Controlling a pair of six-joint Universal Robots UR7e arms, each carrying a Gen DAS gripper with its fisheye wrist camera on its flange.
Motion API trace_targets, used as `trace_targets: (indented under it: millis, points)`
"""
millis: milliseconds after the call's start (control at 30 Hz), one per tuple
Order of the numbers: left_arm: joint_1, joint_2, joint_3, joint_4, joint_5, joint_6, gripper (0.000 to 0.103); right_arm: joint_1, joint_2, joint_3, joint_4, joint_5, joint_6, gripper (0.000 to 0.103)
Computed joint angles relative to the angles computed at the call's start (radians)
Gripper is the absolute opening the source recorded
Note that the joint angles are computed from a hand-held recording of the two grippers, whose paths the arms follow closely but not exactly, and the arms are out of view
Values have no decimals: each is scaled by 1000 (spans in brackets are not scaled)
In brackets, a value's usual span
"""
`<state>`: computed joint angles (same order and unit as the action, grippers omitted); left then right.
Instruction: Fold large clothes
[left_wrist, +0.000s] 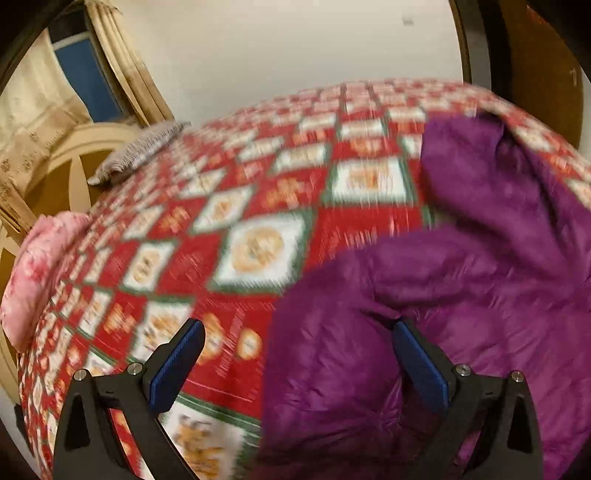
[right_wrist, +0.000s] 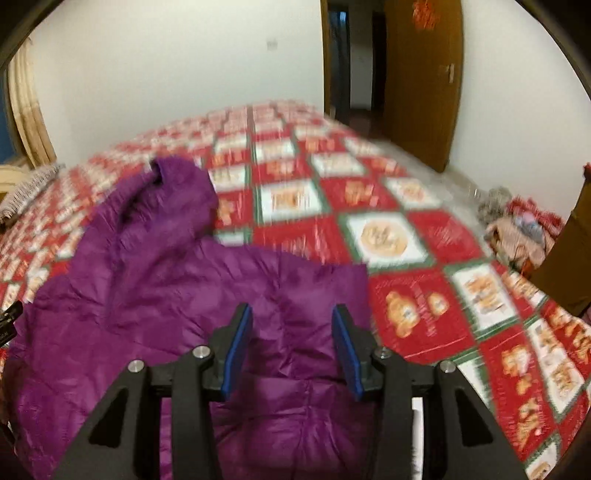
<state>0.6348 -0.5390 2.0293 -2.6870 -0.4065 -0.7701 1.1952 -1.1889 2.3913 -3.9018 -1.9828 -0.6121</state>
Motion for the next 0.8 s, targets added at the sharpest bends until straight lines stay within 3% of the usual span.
trace_targets:
  millis: [133, 333, 800]
  points:
    - [-14, 49, 12, -92, 31, 44, 102, -39, 68, 8, -106, 25, -67, 49]
    - [4, 51, 24, -197, -12, 90, 102, -48, 85, 3, -127, 37, -72, 49]
    - [0, 63, 25, -215, 3, 93, 102, -45, 101, 3, -153, 32, -73, 49]
